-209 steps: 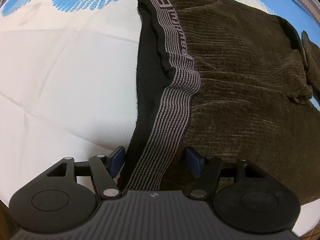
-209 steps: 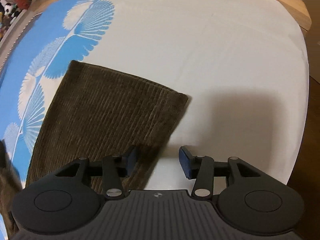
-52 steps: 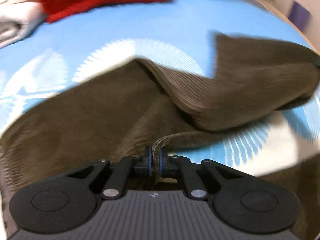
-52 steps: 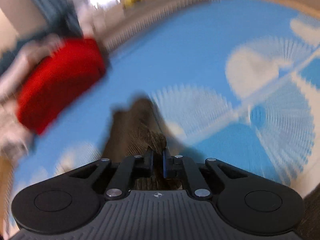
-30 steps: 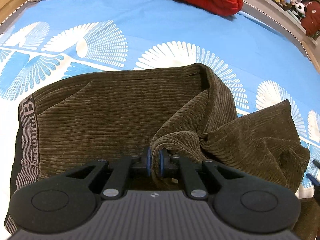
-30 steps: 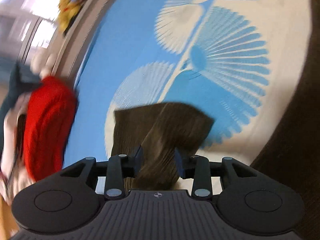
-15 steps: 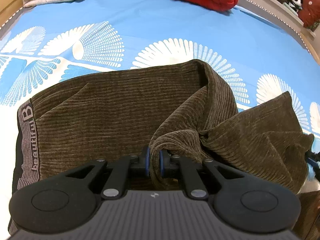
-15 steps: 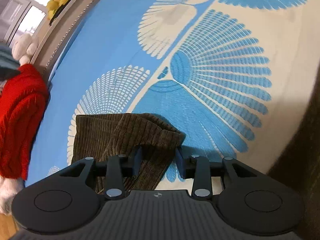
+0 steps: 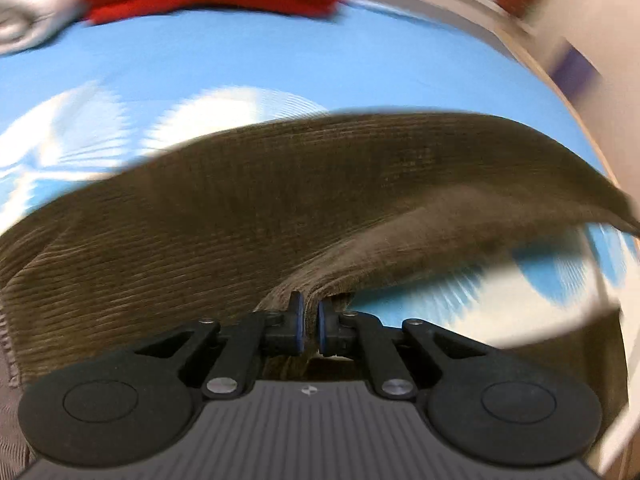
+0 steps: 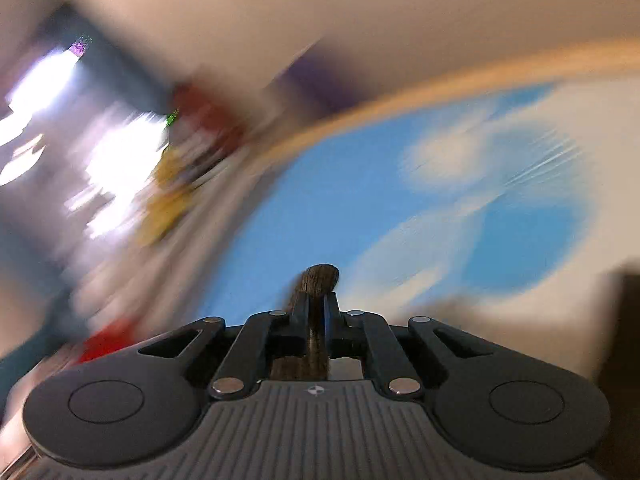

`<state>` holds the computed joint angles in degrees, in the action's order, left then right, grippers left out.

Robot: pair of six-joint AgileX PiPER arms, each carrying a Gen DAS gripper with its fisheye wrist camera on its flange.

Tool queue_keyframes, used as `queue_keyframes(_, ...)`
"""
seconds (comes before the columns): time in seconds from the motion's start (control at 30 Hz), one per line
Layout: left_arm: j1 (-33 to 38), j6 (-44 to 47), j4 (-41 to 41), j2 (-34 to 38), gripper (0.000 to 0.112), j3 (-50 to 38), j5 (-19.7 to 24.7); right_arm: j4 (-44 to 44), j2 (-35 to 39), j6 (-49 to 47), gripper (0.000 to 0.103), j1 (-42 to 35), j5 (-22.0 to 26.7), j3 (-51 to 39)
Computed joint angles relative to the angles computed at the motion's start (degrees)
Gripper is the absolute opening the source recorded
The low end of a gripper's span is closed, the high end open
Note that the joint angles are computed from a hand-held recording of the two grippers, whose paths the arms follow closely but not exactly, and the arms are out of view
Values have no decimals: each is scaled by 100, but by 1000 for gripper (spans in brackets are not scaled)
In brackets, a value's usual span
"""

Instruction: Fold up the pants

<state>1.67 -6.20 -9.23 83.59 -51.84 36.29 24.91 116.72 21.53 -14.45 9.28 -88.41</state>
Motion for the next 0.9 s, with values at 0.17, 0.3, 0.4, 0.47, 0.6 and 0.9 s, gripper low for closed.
queue_keyframes(0.17, -255, 325, -126, 537, 7, 8, 141, -1208, 1442, 784, 7, -397, 2217, -1418)
queue_keyframes(0.3, -114, 730, -469, 560, 7, 11, 203, -1128, 1426, 327, 7, -426, 2005, -1501)
queue_keyframes(0.4, -18, 1686, -1139, 554, 9, 23, 462, -2056, 1163, 1027, 6, -452, 1684, -1288)
queue_keyframes(0.47, -140, 1809, -1087, 589, 11, 53, 522, -2566, 1203, 1518, 6, -529, 1960, -1364)
queue_keyframes(0.6, 70, 2194, -1412, 375, 33, 129, 593, -1432, 1618, 342, 14, -850, 2680, -1871)
queue_keyframes(0.9, 1310, 3327, -2166, -637, 39, 176, 1260, 10, 292, -1661, 39, -1602, 1730, -270)
